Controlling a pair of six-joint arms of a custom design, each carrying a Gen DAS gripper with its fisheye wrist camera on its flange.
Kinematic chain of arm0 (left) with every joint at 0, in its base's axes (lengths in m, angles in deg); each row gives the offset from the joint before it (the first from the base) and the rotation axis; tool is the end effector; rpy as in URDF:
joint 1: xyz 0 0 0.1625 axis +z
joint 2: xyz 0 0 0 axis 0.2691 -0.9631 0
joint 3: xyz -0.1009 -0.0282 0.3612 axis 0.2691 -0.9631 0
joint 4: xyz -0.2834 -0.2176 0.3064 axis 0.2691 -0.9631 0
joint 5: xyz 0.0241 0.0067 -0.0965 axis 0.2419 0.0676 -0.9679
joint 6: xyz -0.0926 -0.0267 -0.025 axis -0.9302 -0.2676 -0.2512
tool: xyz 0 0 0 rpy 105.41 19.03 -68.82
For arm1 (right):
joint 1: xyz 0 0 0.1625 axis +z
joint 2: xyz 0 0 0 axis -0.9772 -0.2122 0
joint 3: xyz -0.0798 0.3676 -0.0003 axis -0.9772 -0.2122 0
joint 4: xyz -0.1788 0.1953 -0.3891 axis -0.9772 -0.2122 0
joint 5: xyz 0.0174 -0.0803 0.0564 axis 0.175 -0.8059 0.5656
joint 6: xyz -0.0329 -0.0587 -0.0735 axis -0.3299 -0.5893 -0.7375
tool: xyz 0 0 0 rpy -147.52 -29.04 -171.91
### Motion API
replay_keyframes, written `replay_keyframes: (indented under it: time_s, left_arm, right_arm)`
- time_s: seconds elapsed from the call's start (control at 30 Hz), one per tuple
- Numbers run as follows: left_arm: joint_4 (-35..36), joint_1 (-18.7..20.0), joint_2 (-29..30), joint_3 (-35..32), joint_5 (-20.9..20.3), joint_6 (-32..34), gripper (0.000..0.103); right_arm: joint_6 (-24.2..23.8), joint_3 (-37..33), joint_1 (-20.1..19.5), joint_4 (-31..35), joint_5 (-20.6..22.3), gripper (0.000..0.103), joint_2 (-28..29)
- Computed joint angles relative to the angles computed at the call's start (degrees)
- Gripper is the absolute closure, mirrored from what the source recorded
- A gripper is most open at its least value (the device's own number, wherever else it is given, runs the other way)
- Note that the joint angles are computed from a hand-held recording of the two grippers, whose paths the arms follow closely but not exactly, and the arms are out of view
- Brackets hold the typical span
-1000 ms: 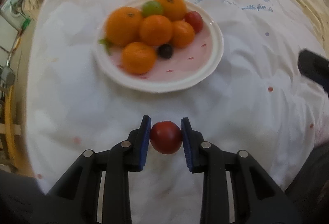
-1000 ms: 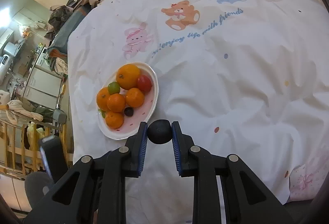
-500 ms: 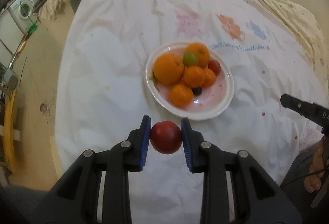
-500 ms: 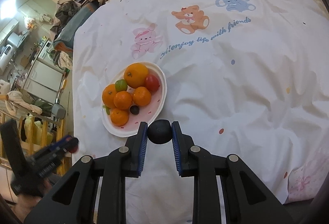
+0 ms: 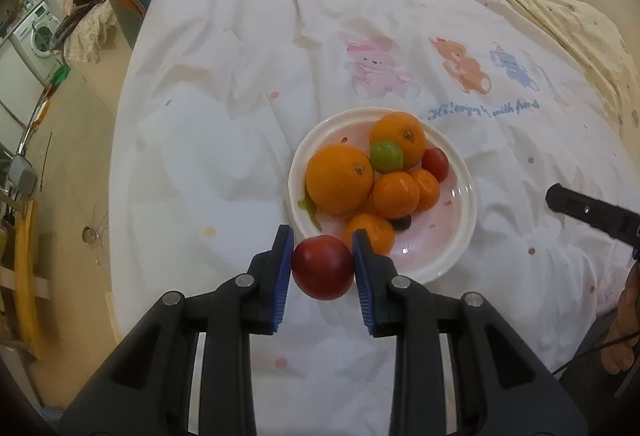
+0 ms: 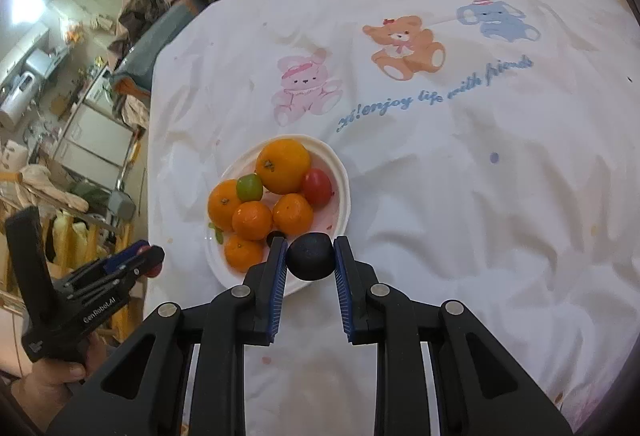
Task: Organize fruits
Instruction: 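Carry the held plum and tomato over the pink plate, then lower the plum and tomato onto the plate and open both grippers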
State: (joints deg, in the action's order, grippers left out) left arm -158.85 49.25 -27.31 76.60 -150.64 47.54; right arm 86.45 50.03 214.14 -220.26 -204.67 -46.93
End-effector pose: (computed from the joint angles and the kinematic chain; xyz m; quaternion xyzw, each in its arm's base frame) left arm -0.0408 -0.5141 0.4020 0.4210 0.8710 -0.0367 0.2505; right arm 0.4489 -0.3508 -0.0214 -0.2220 -0.8737 0.3851 0.1976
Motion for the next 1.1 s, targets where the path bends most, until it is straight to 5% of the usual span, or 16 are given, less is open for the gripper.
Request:
replay_keyframes:
  time_s: [0.43, 1.1]
  left_arm:
    - [-1.35, 3.56, 6.37, -1.09, -2.00, -2.49, 0.076]
    - [-2.51, 3.50, 7.95, -0.22, -0.94, -1.86, 0.074]
  right_arm:
    - [-11.65, -2.96, -6.92, -6.27, 8.59, 0.078, 4.77]
    - [-12.78, -2.80, -10.96, -8.71, 14.01, 0.078, 6.38]
